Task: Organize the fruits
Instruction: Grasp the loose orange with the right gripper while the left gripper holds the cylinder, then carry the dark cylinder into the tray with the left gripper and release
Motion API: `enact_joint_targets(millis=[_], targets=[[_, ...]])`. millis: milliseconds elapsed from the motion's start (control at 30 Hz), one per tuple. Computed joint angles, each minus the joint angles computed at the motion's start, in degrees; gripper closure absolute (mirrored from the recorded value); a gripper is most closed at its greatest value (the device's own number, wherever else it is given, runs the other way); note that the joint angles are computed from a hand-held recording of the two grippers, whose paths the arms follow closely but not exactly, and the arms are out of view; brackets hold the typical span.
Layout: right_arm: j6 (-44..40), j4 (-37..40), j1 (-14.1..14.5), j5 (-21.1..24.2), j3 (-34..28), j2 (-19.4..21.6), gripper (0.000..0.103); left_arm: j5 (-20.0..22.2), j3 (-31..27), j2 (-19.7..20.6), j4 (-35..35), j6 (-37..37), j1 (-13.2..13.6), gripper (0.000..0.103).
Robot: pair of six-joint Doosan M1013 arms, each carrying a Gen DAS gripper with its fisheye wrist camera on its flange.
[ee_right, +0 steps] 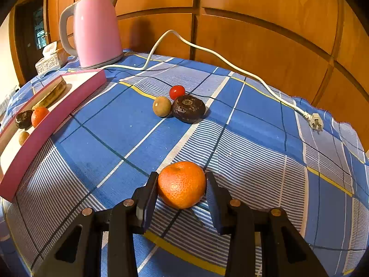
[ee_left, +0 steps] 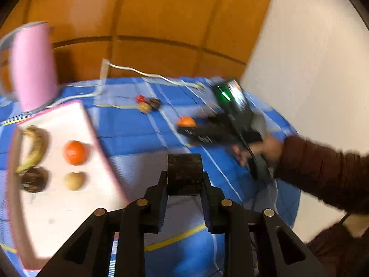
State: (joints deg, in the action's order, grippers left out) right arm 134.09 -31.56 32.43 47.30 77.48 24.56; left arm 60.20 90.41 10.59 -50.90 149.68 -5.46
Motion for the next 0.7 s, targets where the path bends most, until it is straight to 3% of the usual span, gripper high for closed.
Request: enact_joint_targets(millis=[200,267,700], targets=[[-0.1,0.2,0.0,0.1,-0.1,0.1,0.063,-3.8,-4.6,2.8,1.5,-8.4,2.7,0.077],[-0.2,0.3,0.0,0.2,-0.1,0.2,0.063,-2.7,-6.6,4.4,1.5,-9.2,3.4,0.077],[-1.1,1.5,-0.1,0.7,-0.5,0.6,0.063,-4.1,-21.3,15.6,15.9,-21.4,1.9,0.077]])
